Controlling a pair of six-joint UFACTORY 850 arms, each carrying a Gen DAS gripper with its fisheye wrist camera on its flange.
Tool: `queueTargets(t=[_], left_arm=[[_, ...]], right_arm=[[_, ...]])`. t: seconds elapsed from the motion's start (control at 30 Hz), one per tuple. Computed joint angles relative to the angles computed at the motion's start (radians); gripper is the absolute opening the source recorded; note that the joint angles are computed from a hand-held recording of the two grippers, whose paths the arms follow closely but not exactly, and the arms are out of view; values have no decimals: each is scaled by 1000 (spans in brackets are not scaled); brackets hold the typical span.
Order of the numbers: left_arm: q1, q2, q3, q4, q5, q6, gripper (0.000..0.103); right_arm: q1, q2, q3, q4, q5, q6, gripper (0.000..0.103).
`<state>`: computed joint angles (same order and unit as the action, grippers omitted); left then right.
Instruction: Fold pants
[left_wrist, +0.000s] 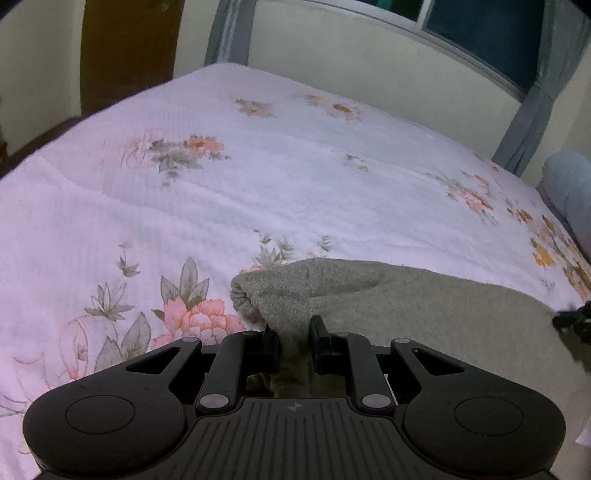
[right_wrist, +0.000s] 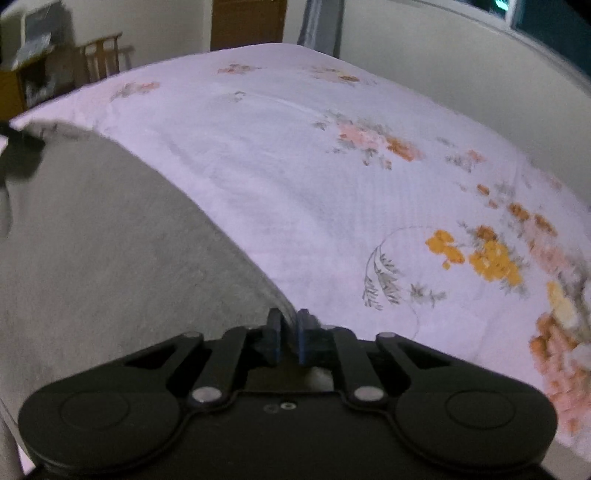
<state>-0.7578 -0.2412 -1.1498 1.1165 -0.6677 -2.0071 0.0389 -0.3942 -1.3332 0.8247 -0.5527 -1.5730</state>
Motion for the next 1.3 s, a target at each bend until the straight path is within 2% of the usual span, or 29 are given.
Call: queueTargets(t=[0.17, 0.43, 0.53, 0.67, 0.8, 0.87, 0.93, 0.97, 1.0, 1.03, 1.1, 1.2, 1.27, 1.3], left_arm=[[-13, 20, 12, 24, -4, 4, 16], [-25, 94, 83, 139, 38, -14, 16], [-27, 144, 134, 222, 74, -51, 16], [-51, 217, 201, 300, 85, -121, 16], [-101, 288, 264, 365, 75, -176, 16], [-142, 317, 296, 391, 37, -150, 18], [-190, 313, 310, 367, -81, -98, 48], [-218, 305, 311, 298, -178, -91, 91], [-235, 311, 321, 247, -232, -98, 103], [-253, 336, 348, 237, -245, -147, 103], [-278, 405, 392, 173, -181, -195, 103], [-364, 434, 389, 65, -215, -116, 103], [-412, 451, 389, -2, -221, -132, 103], [-435, 455, 391, -12, -248, -161, 103]], right_arm=[[-2, 67, 60, 68, 28, -68, 0], [-33, 215, 177, 121, -9, -139, 0], [-47, 296, 238, 111, -27, -150, 0], [-66, 428, 332, 84, -56, -143, 0], [-89, 571, 436, 62, -91, -108, 0], [-99, 667, 510, 47, -94, -106, 0], [-108, 771, 602, 69, -81, -150, 0], [-116, 820, 649, 77, -86, -162, 0], [-123, 868, 696, 77, -93, -154, 0], [-129, 897, 725, 67, -103, -136, 0], [-138, 942, 783, 57, -115, -97, 0], [-151, 951, 812, 60, -110, -72, 0], [-172, 952, 816, 71, -128, -66, 0], [-177, 944, 811, 77, -132, -74, 0]])
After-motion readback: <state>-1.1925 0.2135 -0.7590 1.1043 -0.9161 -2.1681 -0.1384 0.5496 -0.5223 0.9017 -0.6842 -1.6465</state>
